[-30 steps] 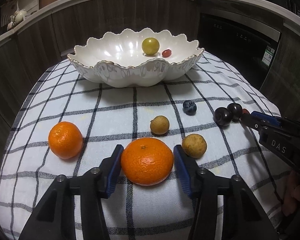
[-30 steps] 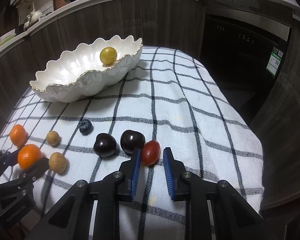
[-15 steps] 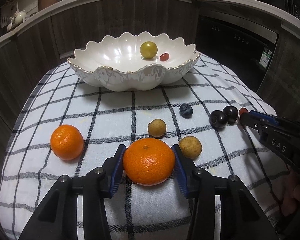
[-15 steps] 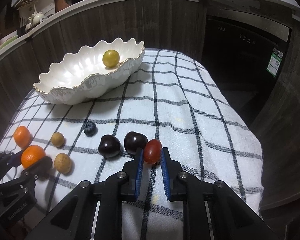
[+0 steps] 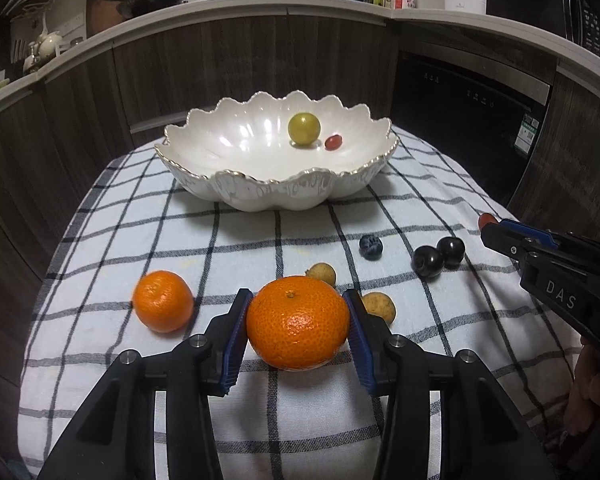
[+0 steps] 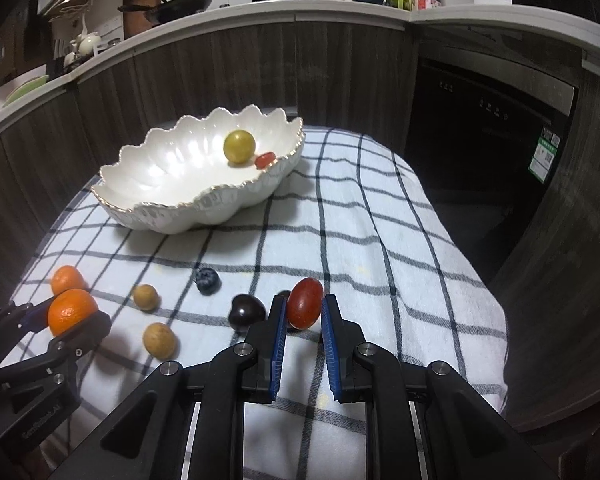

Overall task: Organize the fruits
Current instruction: 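Grasp the mandarin with the left gripper while the right gripper grasps another red tomato, then carry the mandarin and red tomato over the white bowl with both tools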

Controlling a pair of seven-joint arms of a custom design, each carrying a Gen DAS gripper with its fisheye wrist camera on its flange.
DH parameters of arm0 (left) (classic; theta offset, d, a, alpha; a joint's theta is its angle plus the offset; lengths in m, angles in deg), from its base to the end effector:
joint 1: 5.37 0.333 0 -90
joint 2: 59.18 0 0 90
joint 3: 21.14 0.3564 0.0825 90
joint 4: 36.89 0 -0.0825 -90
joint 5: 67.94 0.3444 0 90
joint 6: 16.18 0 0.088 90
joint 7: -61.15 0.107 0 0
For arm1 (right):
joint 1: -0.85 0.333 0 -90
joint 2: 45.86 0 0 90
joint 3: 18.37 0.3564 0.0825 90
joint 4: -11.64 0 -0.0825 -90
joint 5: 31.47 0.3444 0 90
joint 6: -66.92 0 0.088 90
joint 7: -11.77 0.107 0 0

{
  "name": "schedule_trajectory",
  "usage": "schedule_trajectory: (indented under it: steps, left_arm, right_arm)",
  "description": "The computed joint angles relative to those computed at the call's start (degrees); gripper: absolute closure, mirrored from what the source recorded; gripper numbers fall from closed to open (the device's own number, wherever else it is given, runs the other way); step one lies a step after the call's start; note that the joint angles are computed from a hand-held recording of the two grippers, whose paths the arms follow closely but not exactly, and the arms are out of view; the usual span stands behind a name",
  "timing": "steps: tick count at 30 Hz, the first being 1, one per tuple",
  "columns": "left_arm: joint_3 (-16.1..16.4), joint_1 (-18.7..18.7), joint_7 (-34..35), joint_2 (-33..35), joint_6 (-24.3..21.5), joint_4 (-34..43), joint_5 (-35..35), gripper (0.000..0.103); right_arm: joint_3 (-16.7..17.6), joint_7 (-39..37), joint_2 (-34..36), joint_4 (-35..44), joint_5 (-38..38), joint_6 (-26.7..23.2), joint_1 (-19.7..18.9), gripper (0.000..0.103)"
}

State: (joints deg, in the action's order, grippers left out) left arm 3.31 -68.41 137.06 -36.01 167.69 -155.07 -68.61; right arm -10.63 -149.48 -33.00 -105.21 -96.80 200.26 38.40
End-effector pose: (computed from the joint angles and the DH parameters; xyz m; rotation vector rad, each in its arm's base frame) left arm 0.4728 -0.4173 0.4113 -1.3122 2.2460 -0.9481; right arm 0.4212 0.3968 0.4128 -1.4836 2.0407 -0.8647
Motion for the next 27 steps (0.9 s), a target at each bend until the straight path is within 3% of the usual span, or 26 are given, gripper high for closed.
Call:
schedule_trajectory:
  steps: [15, 27]
  left_arm:
    - [5.1, -2.7, -5.0, -2.7, -1.3, -0.9, 4.0, 0.058]
    - [1.6, 2.9, -10.4, -2.8, -2.8, 2.6, 10.9, 0.058]
  right_arm:
    - [0.0, -4.1, 1.1, 5.0, -0.8, -1.6, 1.4, 0.084]
    - [-0.8, -7.0, 1.9, 8.6, -2.0, -1.3, 1.7, 0.084]
